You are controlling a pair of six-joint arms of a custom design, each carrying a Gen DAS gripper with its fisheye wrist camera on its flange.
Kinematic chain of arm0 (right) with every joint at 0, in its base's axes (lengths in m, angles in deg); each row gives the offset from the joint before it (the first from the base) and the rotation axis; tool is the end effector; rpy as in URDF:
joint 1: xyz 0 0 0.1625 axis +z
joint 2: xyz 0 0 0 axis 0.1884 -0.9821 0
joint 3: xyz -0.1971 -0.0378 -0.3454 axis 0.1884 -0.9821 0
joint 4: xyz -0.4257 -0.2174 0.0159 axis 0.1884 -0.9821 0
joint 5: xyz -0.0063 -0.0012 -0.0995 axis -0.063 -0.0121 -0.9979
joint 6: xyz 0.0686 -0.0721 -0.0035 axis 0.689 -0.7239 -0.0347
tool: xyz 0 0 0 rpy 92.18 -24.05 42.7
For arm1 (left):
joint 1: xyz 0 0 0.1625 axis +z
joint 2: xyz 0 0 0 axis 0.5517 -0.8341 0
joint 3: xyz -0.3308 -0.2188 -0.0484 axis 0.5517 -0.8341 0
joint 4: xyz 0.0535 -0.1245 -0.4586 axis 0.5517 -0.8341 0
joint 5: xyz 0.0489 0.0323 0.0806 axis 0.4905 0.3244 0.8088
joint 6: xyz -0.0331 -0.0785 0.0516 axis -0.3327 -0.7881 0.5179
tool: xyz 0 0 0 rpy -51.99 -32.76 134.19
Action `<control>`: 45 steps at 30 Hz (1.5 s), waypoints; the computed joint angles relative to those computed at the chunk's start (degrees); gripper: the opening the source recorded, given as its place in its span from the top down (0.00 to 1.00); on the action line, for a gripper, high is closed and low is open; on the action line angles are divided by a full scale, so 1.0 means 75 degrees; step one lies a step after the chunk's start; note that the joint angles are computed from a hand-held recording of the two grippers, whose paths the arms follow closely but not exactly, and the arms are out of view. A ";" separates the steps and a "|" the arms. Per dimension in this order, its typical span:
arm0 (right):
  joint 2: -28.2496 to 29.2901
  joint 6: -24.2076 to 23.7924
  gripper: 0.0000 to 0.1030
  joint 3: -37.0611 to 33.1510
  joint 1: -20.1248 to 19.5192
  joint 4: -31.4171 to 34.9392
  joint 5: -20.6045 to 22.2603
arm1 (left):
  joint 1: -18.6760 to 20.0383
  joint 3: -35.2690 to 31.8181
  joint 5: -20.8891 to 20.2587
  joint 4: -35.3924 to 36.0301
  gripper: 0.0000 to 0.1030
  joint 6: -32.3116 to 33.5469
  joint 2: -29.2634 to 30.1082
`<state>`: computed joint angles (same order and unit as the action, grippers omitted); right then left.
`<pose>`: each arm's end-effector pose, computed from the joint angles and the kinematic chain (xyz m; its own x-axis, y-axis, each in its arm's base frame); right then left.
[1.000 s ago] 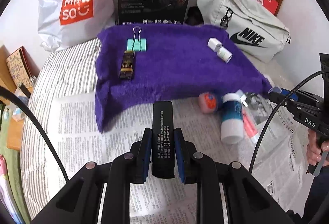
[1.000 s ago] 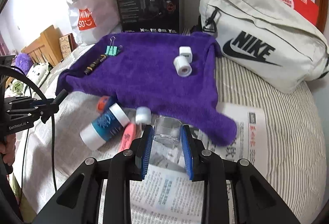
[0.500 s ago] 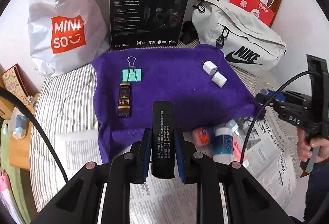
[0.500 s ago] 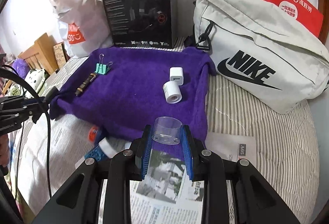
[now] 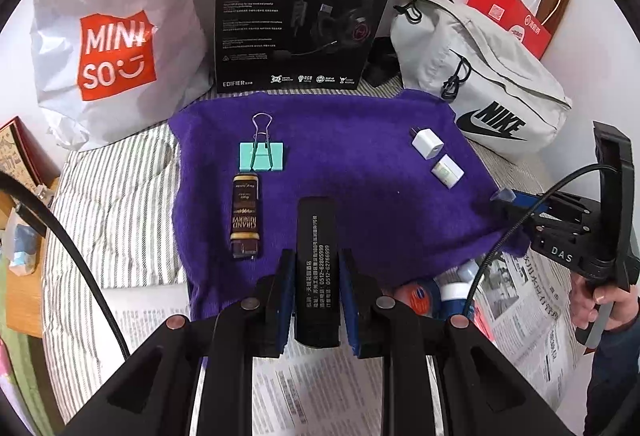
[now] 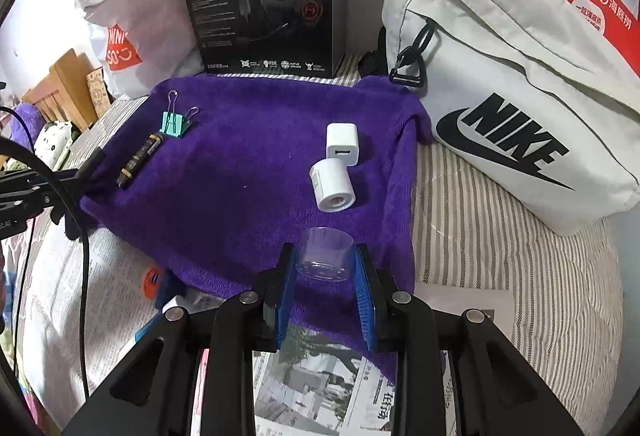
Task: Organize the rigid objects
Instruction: 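Carry the marker and clear cup onto the towel and open both grippers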
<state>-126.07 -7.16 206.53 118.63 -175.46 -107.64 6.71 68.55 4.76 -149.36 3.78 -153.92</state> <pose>0.2732 -0.2426 0.0304 -0.7465 -0.0355 0.6644 -0.3973 0.8248 -0.4024 -0.0506 -0.2885 0.2851 -0.7403 0.4270 -0.5192 0.5778 0.7989 -0.1669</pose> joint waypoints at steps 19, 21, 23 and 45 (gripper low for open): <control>0.0889 -0.0737 0.72 -0.0347 -0.0919 -0.0838 0.0262 | 0.1209 -0.0139 -0.0052 -0.2350 0.80 0.1143 0.2033; 0.0946 -0.0804 0.72 -0.0383 -0.0940 -0.0918 0.0294 | 0.1263 -0.0155 -0.0073 -0.2461 0.80 0.1193 0.2128; 0.1025 -0.0866 0.72 -0.0437 -0.0954 -0.0912 0.0275 | 0.1287 -0.0169 0.0008 -0.2586 0.80 0.1120 0.2277; 0.0991 -0.1336 0.53 -0.0210 -0.0590 -0.1499 0.0197 | 0.1357 -0.0043 0.0601 -0.3139 0.80 0.0911 0.3262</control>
<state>-118.63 -17.18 204.96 114.20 -186.70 -106.16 16.89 68.23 9.27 -172.90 10.62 -129.46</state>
